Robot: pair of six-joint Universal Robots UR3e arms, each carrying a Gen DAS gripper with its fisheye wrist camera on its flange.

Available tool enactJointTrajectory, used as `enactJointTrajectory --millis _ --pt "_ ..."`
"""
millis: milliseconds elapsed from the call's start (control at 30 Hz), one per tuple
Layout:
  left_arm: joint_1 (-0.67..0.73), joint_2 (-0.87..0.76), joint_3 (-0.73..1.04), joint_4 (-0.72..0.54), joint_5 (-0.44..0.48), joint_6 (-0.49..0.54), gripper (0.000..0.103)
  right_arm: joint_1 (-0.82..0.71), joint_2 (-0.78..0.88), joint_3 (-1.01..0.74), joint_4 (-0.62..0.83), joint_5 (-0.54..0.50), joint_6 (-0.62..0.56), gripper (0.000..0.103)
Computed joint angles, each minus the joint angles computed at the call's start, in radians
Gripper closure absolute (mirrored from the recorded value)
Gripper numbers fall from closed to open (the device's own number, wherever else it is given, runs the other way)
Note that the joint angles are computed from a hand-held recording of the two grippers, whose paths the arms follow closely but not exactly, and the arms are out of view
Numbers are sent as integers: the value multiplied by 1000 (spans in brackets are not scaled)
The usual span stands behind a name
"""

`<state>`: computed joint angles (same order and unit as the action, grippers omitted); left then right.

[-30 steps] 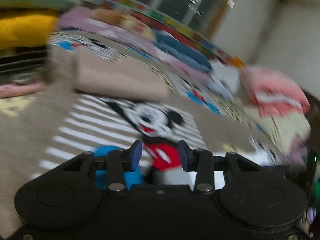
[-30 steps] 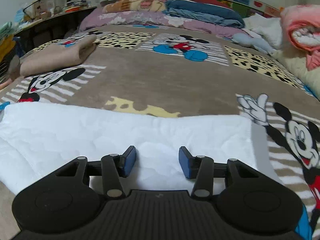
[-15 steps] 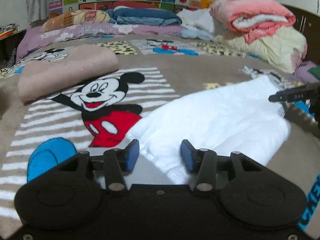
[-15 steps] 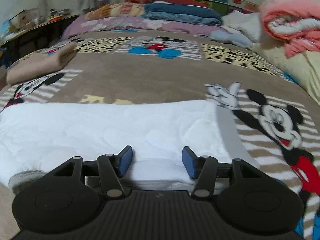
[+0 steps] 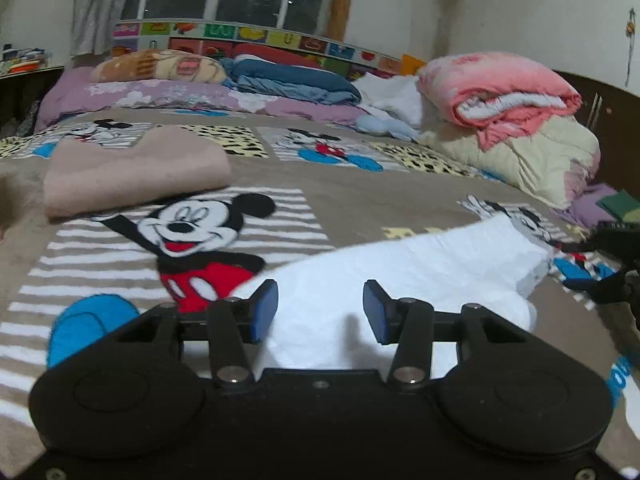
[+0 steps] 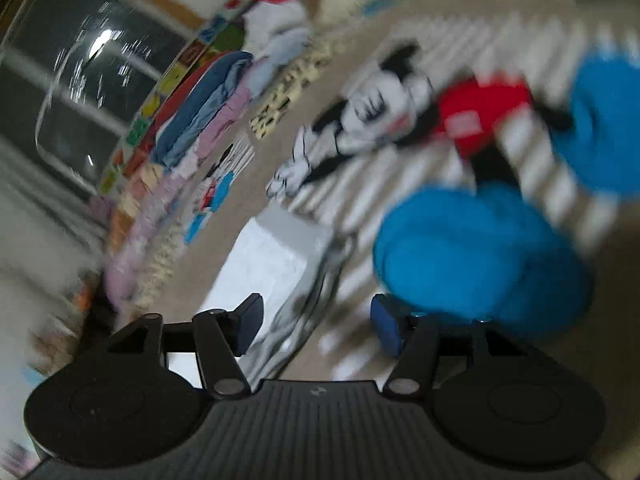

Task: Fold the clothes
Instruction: 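Grasp the grey-trimmed end of the white garment with the right gripper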

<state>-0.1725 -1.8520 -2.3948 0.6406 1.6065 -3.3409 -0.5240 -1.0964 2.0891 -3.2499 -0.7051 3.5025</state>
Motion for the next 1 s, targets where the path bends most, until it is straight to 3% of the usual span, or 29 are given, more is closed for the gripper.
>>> enactJointTrajectory --millis 167,433,633,700,767,800,1000 --pt "-3 -15 8 -6 -9 3 57 65 70 -61 -51 2 90 28" --pt "24 -18 -3 -16 -41 4 57 126 231 -241 -147 -34 194 35" --pt "21 -25 7 -37 -47 17 57 148 302 -311 -216 -58 168 37" --pt "13 -30 16 -47 -39 24 57 156 313 -326 -218 -83 164 48" --pt "3 -35 25 -55 -28 30 57 157 325 -331 -223 -101 181 71" --pt "-1 -36 27 -58 -24 32 57 153 331 -329 -230 -103 196 76" --pt "-84 -47 95 -102 52 19 57 148 301 -311 -240 -89 175 84"
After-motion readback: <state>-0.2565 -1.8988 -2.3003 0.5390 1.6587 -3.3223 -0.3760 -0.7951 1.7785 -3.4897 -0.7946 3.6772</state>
